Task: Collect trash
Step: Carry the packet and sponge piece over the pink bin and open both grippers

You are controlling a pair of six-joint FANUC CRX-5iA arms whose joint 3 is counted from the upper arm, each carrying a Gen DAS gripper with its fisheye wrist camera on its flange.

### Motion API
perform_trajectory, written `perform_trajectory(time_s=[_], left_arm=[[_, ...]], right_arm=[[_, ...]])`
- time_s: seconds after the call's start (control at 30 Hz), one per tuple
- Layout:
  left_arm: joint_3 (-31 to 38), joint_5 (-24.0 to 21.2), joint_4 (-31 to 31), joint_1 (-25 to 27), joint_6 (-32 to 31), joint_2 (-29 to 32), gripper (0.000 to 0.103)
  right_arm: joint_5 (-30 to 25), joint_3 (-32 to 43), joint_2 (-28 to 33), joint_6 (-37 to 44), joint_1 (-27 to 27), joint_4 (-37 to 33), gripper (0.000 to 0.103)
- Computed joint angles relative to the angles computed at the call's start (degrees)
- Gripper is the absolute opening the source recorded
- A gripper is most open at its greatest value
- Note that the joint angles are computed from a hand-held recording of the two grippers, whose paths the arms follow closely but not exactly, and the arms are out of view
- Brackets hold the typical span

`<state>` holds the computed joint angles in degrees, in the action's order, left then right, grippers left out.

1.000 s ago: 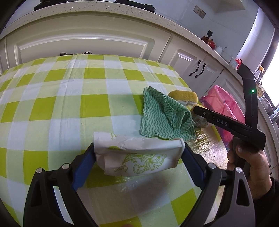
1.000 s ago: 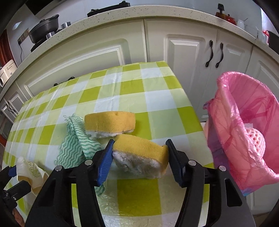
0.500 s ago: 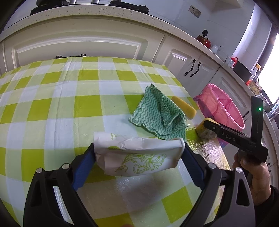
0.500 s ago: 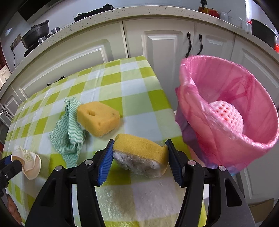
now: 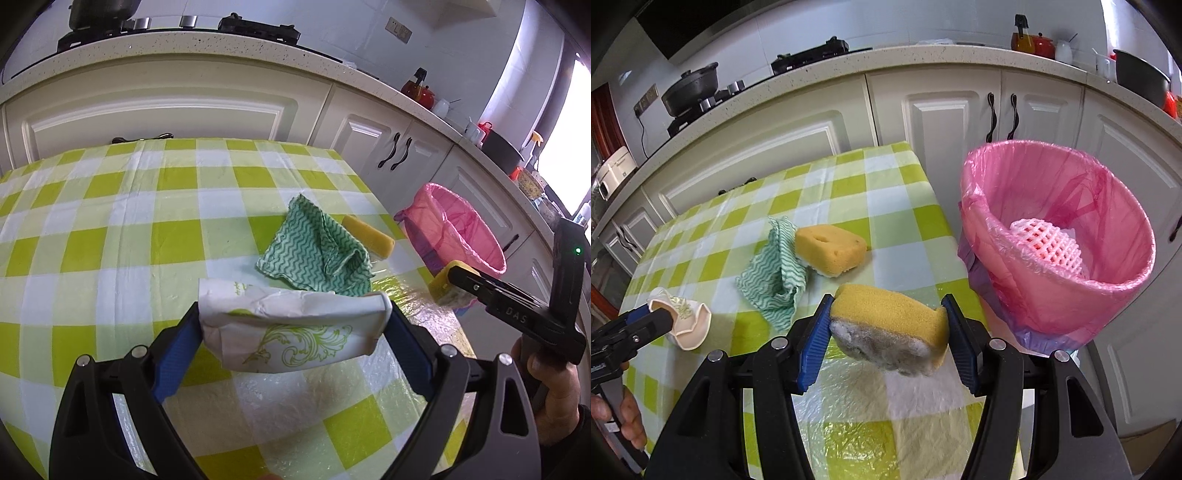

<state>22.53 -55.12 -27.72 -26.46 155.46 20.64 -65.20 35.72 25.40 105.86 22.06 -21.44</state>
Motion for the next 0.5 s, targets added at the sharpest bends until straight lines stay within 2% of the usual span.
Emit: perform_trajectory(time_s=[0.2, 0.5], left_arm=[[2.8, -0.3, -0.5, -0.1, -1.9, 1.0, 0.091], [14.3, -0.2, 0.1, 0.2, -9.5, 6.8, 0.091]], right_arm=[[0.2, 0.8, -1.3, 0.4, -1.6, -1.7, 0.056], [0.2, 4.6, -0.7, 0.5, -4.9, -3.3, 0.056]])
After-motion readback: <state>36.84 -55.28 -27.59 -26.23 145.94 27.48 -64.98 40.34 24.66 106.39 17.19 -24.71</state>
